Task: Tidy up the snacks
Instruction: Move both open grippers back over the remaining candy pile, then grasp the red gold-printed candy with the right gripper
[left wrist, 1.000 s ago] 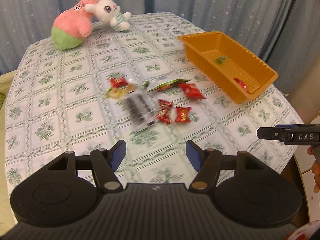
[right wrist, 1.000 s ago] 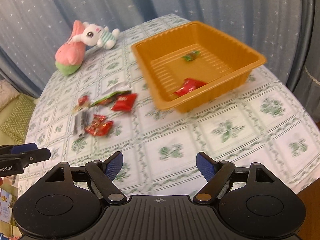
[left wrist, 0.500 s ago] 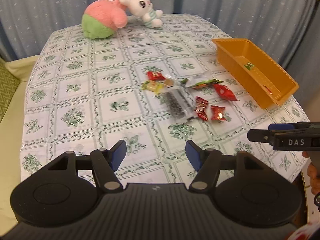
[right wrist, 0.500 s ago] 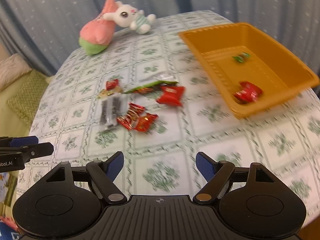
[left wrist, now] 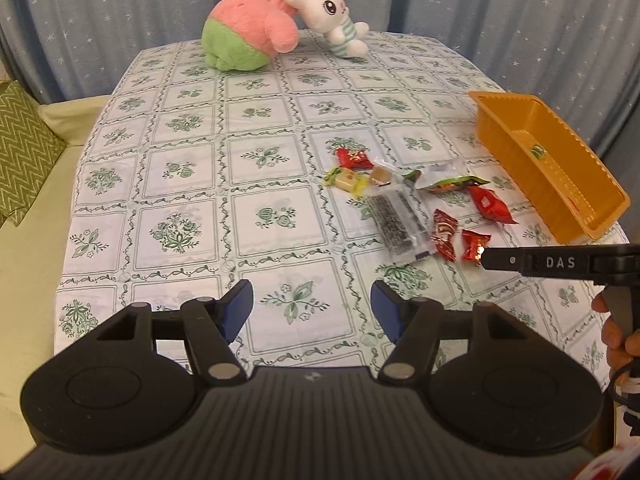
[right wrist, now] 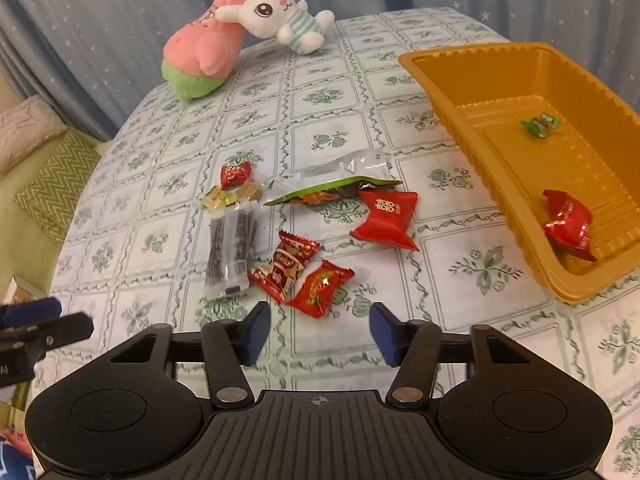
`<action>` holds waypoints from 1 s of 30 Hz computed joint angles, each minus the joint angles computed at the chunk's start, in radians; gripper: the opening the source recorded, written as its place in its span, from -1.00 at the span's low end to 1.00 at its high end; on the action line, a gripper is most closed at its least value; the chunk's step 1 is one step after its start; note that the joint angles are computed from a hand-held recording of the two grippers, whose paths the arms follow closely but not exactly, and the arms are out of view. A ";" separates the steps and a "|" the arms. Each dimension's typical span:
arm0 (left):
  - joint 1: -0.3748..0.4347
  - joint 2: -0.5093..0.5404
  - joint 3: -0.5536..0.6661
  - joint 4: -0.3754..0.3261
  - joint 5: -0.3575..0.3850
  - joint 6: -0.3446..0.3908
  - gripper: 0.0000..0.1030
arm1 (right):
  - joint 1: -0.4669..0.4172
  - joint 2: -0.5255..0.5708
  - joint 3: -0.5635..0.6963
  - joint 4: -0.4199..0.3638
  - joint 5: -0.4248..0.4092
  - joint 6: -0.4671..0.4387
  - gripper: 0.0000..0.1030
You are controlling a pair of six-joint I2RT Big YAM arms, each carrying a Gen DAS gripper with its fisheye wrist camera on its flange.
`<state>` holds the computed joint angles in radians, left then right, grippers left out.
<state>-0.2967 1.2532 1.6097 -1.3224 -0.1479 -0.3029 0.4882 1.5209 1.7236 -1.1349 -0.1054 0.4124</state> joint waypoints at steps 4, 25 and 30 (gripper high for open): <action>0.009 0.006 0.001 0.000 0.001 0.003 0.22 | 0.000 0.026 0.018 0.004 0.009 0.013 -0.16; 0.023 0.039 0.021 0.018 0.036 0.037 0.13 | 0.025 0.092 0.074 -0.031 0.080 -0.047 -0.58; 0.014 0.058 0.032 0.029 0.064 0.049 0.07 | 0.014 0.069 0.060 -0.017 0.070 -0.060 -0.60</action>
<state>-0.2824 1.3116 1.6413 -1.2929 -0.0843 -0.2540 0.5020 1.5895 1.7839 -1.1520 -0.0353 0.3525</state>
